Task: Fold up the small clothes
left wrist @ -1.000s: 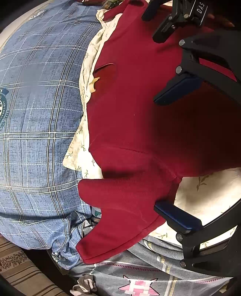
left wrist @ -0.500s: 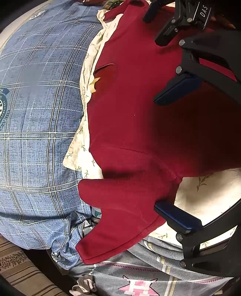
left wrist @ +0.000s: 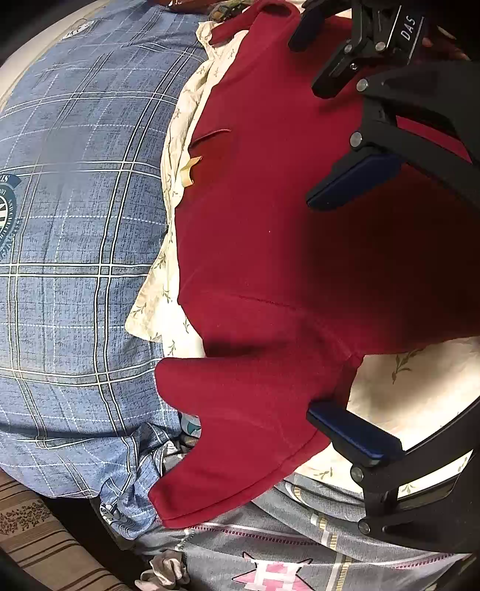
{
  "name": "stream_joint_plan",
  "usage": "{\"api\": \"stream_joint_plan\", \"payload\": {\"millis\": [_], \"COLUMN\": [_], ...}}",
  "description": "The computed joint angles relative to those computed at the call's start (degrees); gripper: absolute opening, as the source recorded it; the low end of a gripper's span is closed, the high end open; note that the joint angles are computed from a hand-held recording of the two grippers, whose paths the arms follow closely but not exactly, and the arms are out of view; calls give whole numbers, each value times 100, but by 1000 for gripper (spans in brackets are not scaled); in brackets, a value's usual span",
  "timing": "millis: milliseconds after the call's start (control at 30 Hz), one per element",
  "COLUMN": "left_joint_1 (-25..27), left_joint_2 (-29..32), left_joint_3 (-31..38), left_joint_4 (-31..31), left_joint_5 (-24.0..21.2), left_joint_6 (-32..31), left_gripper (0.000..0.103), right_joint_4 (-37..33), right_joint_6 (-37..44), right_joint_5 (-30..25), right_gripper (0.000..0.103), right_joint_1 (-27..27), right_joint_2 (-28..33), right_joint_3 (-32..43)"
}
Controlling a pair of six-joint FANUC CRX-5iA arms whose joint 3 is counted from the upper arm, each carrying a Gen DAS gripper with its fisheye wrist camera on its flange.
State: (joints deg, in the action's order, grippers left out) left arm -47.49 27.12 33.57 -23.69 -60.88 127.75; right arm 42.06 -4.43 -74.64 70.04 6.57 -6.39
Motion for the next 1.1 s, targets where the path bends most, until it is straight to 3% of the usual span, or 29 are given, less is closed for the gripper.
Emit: {"api": "stream_joint_plan", "payload": {"millis": [300,533,567,667,800,867,1033,1100], "left_joint_1": [575,1204,1245,1043,1141,1194,1347,1351], "left_joint_2": [-799,-1150,-1059,-275,870,1449,2522,2537], "left_joint_3": [-1126,-1158,-923,542,2135,2967,4480,4373], "left_joint_4": [1170,936,725,-737,-1222,-1413,-1766,-2017], "left_joint_5": [1132,1048,797,-663,-1762,-2317,-3304,-3236], "left_joint_6": [17,820,883,945,214,-122,-815,-783], "left_gripper": [103,99,99,98,95,80,77,76], "right_joint_4": [-32,-63,-77,-136,-201,-282,-350,-376], "right_joint_6": [11,15,5,10,118,182,279,304], "right_joint_5": [-9,22,40,79,67,95,109,123], "right_gripper": [103,103,103,103,103,103,103,103], "right_joint_1": [5,6,0,-21,-48,-72,-106,-110], "right_joint_2": [-14,-44,-55,-62,-5,16,51,44], "right_joint_3": [7,-6,-17,-25,6,33,59,66]}}
